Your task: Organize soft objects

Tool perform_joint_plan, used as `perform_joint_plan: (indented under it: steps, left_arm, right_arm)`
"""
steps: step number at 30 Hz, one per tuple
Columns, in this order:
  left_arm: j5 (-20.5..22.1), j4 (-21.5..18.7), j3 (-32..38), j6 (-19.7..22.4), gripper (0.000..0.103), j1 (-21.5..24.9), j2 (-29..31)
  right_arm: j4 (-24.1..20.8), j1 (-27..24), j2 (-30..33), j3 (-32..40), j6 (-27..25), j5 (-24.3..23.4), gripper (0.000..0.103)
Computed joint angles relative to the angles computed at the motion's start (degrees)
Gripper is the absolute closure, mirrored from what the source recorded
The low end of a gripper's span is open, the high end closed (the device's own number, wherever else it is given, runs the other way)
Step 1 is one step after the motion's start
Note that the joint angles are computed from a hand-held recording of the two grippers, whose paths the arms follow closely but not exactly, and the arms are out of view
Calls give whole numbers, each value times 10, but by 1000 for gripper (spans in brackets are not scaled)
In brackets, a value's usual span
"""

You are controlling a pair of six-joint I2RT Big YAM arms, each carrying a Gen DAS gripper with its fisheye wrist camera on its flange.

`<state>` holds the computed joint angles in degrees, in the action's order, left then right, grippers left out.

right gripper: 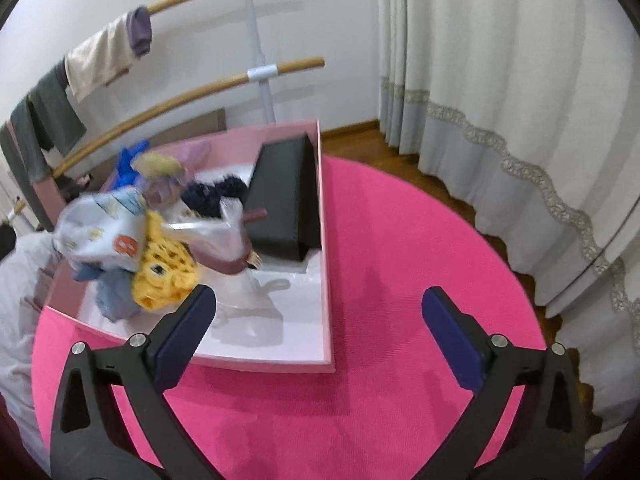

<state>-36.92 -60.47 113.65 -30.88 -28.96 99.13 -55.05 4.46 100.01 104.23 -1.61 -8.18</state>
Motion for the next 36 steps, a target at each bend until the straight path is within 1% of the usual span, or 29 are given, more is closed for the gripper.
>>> perform_joint_plan:
  steps: [3, 5, 9, 12, 17, 22, 25, 28, 30, 33, 36]
  left_arm:
    - [-16, 8, -30, -11, 0, -13, -29]
    - [-28, 12, -49, -17, 0, -24, -48]
    - [-60, 8, -76, -31, 0, -49, -80]
    - [-78, -3, -87, -44, 0, -65, -99]
    - [-122, -29, -101, -73, 0, -101, -129]
    - [-173, -68, -102, -108, 0, -143, -147]
    - [-195, -103, -100, -138, 0, -168, -151]
    - [-215, -141, -97, -170, 0, -193, -153]
    - [-229, -174, -89, -200, 0, -210, -150]
    - [-246, -211, -82, -237, 0, -235, -149]
    - [-262, -242, -79, -275, 0, -260, -148]
  right_arm:
    - [19, -1, -28, -15, 3, -6, 0]
    - [23, -1, -41, -18, 2, -13, 0]
    - [38, 2, -79, -31, 0, -24, 0]
    - [47, 7, -110, -40, -2, -33, 0]
    - [55, 14, -156, -53, -5, -47, 0]
    - [61, 23, -211, -80, -4, -61, 0]
    - [61, 26, -241, -101, -1, -71, 0]
    - [68, 25, -272, -126, 5, -83, 0]
    - [71, 24, -292, -142, 8, -88, 0]
    - [84, 22, -324, -172, 21, -88, 0]
    - [90, 21, -353, -202, 20, -86, 0]
